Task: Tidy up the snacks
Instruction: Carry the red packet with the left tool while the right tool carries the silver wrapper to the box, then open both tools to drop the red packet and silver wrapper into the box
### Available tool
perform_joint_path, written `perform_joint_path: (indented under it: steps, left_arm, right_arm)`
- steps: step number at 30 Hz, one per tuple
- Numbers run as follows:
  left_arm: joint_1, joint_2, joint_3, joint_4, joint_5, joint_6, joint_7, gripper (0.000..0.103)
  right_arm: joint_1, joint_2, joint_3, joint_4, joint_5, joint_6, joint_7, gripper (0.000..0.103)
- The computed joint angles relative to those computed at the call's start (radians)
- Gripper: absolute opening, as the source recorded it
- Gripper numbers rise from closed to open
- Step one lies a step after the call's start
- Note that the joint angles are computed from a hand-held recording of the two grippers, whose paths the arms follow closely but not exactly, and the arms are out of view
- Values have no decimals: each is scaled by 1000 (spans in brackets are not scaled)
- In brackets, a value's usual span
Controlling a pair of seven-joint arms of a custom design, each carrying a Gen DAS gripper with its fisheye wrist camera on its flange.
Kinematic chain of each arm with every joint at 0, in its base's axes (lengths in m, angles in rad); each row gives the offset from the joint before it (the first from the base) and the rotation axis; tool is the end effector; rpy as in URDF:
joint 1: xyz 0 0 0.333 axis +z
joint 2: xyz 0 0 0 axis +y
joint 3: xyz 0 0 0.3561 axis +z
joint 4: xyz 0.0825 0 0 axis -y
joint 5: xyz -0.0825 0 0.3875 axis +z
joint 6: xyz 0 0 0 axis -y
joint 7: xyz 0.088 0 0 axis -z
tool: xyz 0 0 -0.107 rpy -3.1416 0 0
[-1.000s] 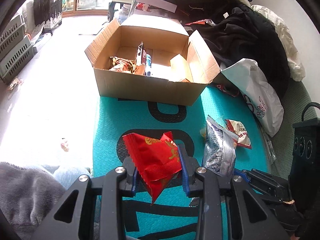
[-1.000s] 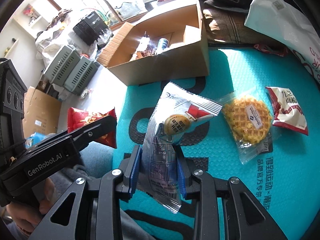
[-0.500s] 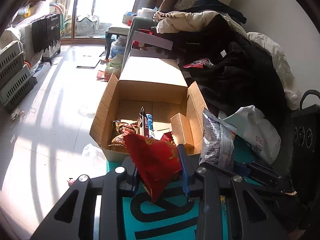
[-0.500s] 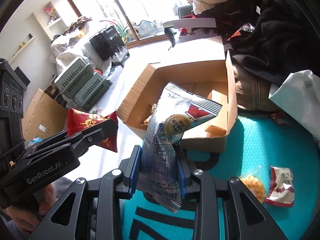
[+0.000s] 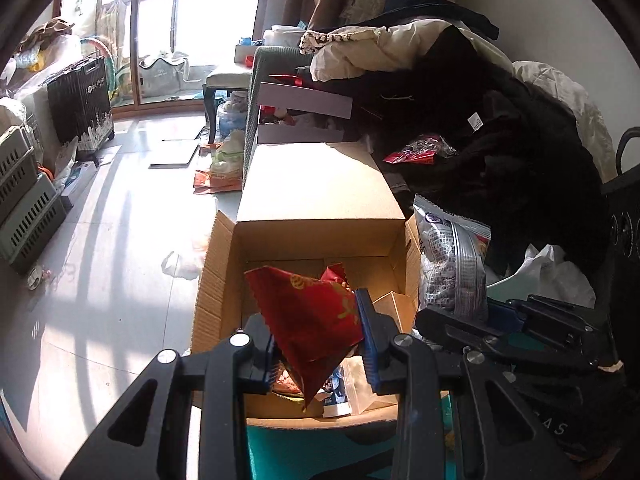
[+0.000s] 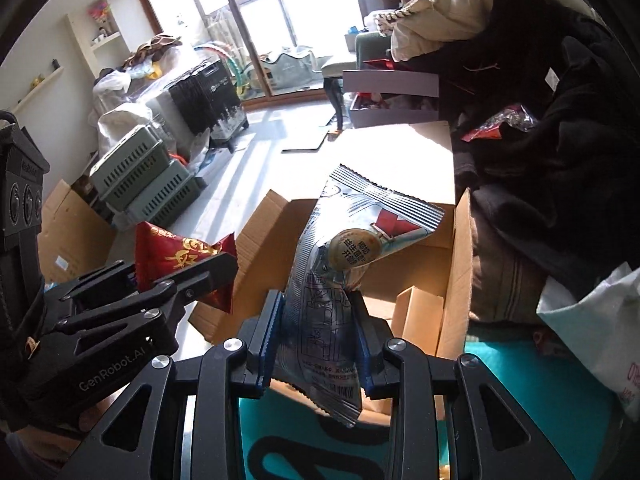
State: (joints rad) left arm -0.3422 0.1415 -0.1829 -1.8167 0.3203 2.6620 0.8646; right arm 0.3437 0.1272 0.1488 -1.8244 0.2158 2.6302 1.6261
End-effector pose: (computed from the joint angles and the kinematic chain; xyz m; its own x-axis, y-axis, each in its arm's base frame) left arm 0.5678 -0.3307 0.5796 -0.1089 -0.9747 0.1951 -0.7666 -0.0426 -0.6407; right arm 0.5800 0.2991 0.5805 0.3458 -0.9043 -0.2504 -0.7928 -0.1388 -0.5934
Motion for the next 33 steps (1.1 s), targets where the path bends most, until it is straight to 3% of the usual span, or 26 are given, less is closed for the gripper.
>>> perform_joint_path:
  steps: [11, 17, 25, 33]
  left_arm:
    - [-27, 150, 28, 128, -30, -100, 82, 32]
    - [-62, 176, 57, 156, 33, -156, 68, 32]
    - [-80, 200, 56, 215, 50, -304, 66, 33]
    - [-102, 173, 52, 235, 128, -371, 3, 51]
  right_arm:
    - [-4, 111, -11, 79, -125, -53, 63, 32]
    - [-9, 117, -6, 50, -143, -45, 80, 33]
    - [3, 100, -16, 23, -204, -49, 145, 36]
    - [-2, 38, -20, -23, -207, -55, 162, 39]
